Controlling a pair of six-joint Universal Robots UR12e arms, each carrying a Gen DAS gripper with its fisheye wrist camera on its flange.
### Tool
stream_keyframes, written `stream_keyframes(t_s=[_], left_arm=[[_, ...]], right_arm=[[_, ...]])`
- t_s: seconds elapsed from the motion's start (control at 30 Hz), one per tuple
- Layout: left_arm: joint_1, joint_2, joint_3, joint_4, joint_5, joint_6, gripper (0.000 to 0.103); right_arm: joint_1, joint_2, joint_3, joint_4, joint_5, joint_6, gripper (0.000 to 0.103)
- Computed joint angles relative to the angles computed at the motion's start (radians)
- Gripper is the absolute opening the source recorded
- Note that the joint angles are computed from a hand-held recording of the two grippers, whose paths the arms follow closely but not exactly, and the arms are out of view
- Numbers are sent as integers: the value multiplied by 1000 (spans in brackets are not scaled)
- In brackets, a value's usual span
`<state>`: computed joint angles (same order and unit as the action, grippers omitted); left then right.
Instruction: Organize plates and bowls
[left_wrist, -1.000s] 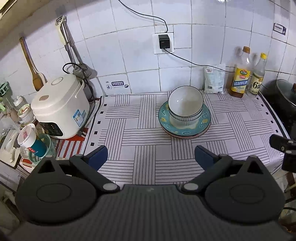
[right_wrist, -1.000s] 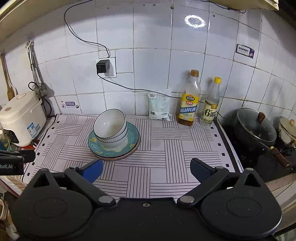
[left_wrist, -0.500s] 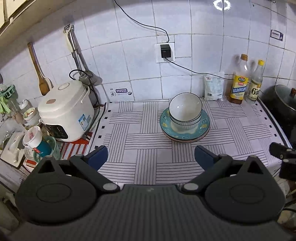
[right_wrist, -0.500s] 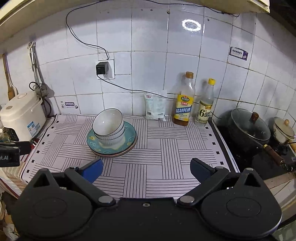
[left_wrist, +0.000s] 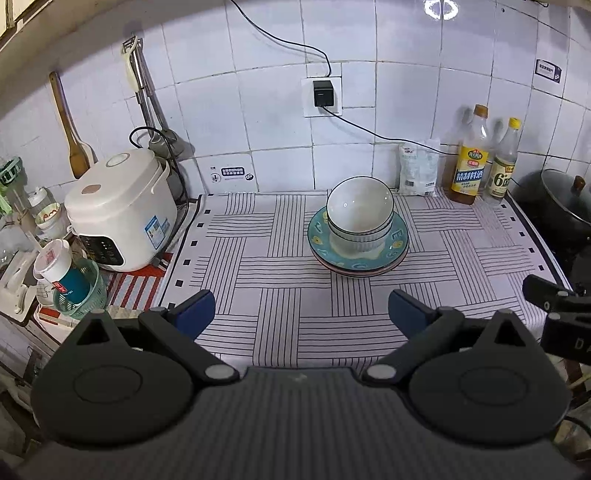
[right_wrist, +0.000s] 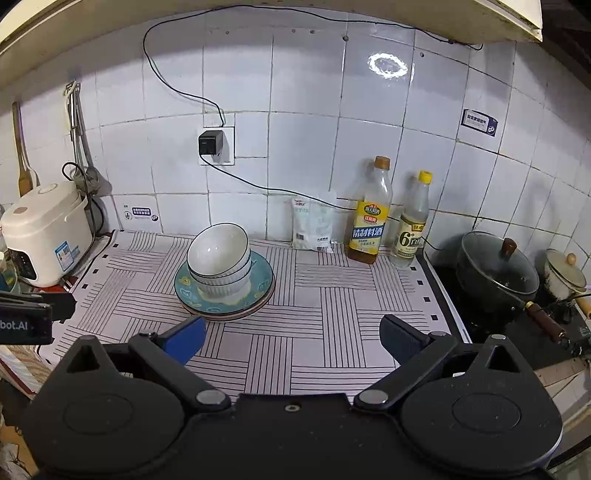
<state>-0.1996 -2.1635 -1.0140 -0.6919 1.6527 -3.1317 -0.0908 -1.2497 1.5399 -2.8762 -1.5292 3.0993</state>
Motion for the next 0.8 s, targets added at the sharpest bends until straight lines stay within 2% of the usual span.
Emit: stream_keyframes(t_s=[0.2,0.33,0.8], left_arm=[[2,-4,5,-3,-6,-14,102],[9,-4,4,-3,-40,-21,102],[7,-3,-3,13,-26,-21,103]], right_arm=[[-1,3,-9,21,-2,6,102],[-4,5,-15,38,4,19,102],[-7,6,-16,55,3,25,102]])
